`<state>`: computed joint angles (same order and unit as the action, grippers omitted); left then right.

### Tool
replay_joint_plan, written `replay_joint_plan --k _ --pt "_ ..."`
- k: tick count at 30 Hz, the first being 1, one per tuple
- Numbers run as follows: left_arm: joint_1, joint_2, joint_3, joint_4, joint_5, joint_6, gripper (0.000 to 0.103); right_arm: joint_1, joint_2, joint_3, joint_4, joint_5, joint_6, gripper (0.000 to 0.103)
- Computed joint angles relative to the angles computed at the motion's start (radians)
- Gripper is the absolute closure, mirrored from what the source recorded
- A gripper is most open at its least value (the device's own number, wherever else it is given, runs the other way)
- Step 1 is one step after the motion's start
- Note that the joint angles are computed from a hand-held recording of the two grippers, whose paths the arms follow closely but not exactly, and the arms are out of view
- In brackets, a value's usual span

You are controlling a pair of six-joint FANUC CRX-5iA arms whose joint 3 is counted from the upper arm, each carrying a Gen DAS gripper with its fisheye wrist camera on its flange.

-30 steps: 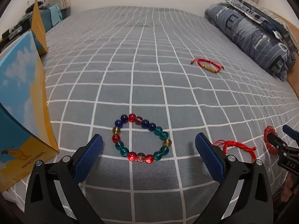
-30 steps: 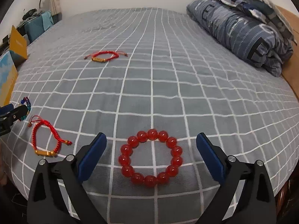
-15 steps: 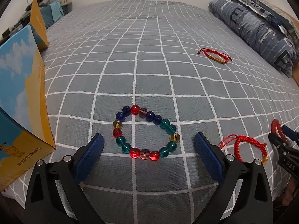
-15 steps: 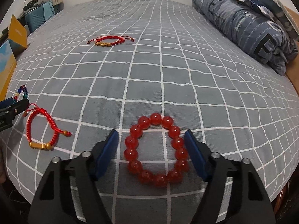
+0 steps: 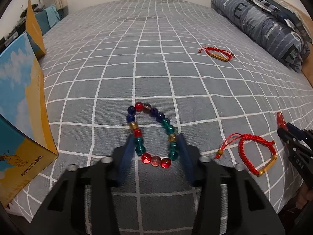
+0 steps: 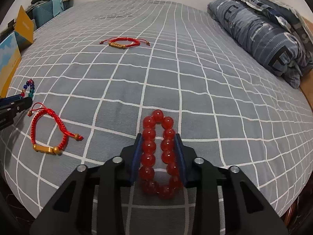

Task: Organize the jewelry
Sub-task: 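Grasp the multicolour bead bracelet with the left tool while the right tool grasps the red bead bracelet, then carry the multicolour and red bead bracelets in both tools over the white box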

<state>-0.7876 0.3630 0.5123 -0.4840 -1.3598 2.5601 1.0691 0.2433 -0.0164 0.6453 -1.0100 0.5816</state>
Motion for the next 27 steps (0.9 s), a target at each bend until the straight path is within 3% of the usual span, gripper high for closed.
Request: replay_joint_plan --k 2,9,27 --pt "0.003 -0.009 -0.011 0.01 0.017 0.007 0.093 0.001 -0.003 -0.008 0.014 0.004 -0.013 0.087" --pt "-0.008 -0.028 -0.026 -0.016 0.047 0.044 0.093 -0.003 -0.024 -0.029 0.027 0.031 -0.049 0.09" --pt "-0.054 -0.087 -0.062 -0.111 0.156 0.11 0.094 0.003 -0.086 -0.15 0.273 0.108 -0.299 0.09"
